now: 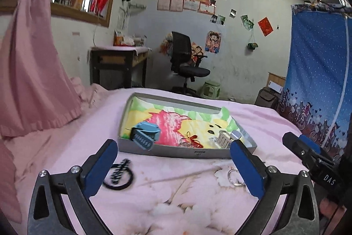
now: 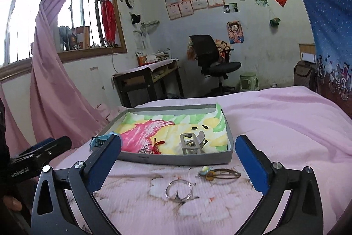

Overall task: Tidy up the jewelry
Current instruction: 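Open both grippers over the tray and lift them away, then move the left gripper to the black hair tie while the right gripper approaches the large silver ring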

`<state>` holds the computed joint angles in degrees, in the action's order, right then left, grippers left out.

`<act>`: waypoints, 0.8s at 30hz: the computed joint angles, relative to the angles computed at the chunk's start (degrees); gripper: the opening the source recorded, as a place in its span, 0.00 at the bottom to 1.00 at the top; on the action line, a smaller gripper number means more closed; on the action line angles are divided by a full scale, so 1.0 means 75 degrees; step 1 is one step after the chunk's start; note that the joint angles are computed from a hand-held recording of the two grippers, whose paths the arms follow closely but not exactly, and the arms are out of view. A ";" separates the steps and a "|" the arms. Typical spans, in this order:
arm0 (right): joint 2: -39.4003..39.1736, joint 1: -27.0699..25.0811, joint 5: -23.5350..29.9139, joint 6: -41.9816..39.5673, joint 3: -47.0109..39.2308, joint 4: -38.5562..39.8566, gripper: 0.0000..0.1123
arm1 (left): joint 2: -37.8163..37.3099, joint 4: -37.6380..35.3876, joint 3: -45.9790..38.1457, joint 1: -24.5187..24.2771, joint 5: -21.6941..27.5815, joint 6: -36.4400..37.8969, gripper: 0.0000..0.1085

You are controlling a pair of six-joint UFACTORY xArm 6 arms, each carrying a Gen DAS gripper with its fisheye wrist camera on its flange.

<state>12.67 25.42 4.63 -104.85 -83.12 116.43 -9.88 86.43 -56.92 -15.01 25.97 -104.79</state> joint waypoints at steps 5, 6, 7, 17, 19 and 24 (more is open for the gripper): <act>-0.0425 0.0060 -0.0036 -0.1549 0.0431 0.1427 0.91 | -0.0505 0.0370 0.0619 -0.0203 0.0381 -0.0128 0.95; -0.0501 0.0073 -0.0044 -0.1815 0.0528 0.1662 0.91 | -0.0609 0.0411 0.0742 -0.0248 0.0461 -0.0187 0.95; -0.0566 0.0090 -0.0064 -0.1977 0.0599 0.1804 0.91 | -0.0710 0.0444 0.0861 -0.0255 0.0500 -0.0258 0.95; -0.0842 0.0459 -0.0277 -0.2351 0.1079 0.2042 0.91 | -0.1511 0.0058 0.1695 0.0078 0.0458 0.0312 0.95; -0.0799 0.0563 -0.0327 -0.1894 0.1100 0.1544 0.91 | -0.1547 -0.0162 0.1803 0.0265 0.0281 0.0422 0.95; -0.0609 0.0744 -0.0527 -0.0752 0.1078 0.0310 0.91 | -0.1435 -0.0282 0.1876 0.0560 -0.0024 0.0329 0.95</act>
<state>8.10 31.00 0.67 -110.49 -75.04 118.76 -20.64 84.31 -42.85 -10.81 25.80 -102.33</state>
